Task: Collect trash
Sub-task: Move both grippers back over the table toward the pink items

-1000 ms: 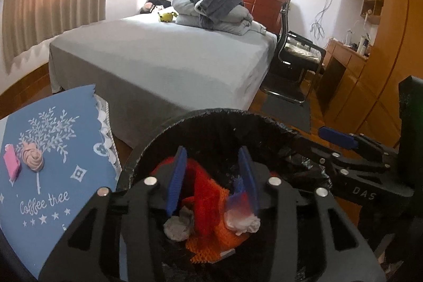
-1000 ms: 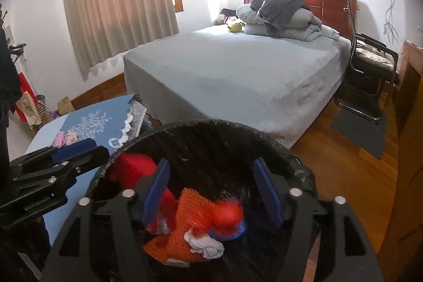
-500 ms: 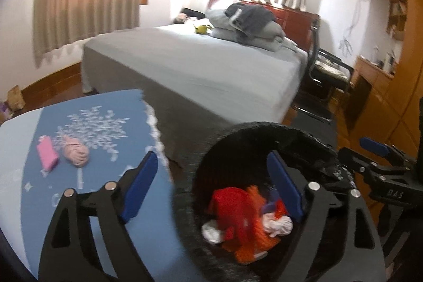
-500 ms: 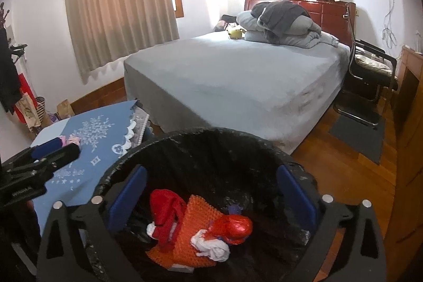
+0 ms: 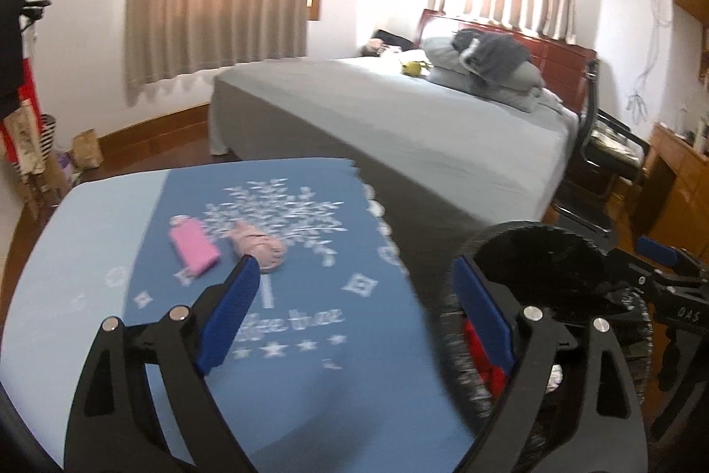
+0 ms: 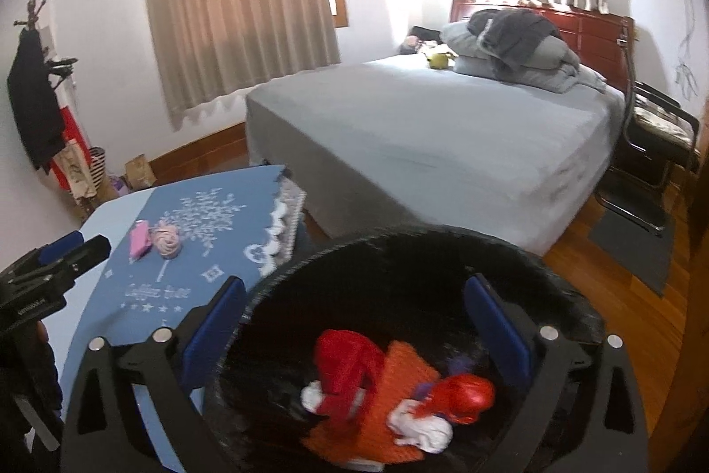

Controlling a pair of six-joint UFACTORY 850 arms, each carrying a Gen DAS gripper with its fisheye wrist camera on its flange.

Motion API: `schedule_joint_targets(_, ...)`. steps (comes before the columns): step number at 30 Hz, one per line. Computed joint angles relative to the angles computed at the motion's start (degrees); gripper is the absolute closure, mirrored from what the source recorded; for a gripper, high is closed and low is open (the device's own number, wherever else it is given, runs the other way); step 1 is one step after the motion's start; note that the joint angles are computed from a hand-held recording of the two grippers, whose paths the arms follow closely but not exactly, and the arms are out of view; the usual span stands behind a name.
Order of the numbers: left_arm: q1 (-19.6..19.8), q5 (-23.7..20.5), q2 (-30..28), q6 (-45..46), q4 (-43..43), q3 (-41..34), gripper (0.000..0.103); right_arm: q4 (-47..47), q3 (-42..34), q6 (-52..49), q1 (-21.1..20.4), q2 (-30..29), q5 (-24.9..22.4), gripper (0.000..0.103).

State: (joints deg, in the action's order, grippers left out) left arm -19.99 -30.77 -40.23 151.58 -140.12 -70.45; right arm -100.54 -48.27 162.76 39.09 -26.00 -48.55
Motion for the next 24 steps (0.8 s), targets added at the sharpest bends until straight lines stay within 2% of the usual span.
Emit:
schedule_joint_targets(11,5.27,2.47,-1.90,3.16,-5.54,-2.91,0.017,-5.75,-12.31,-4.88,-1.85,-7.26,3.97,0.006)
schedule_joint_targets(24,9.42,6.71,-8.79,1.68,-6.30,-12.70,0.017,-6.03,-33.54,-14.00,-4.55,-20.83,11.22,0.006)
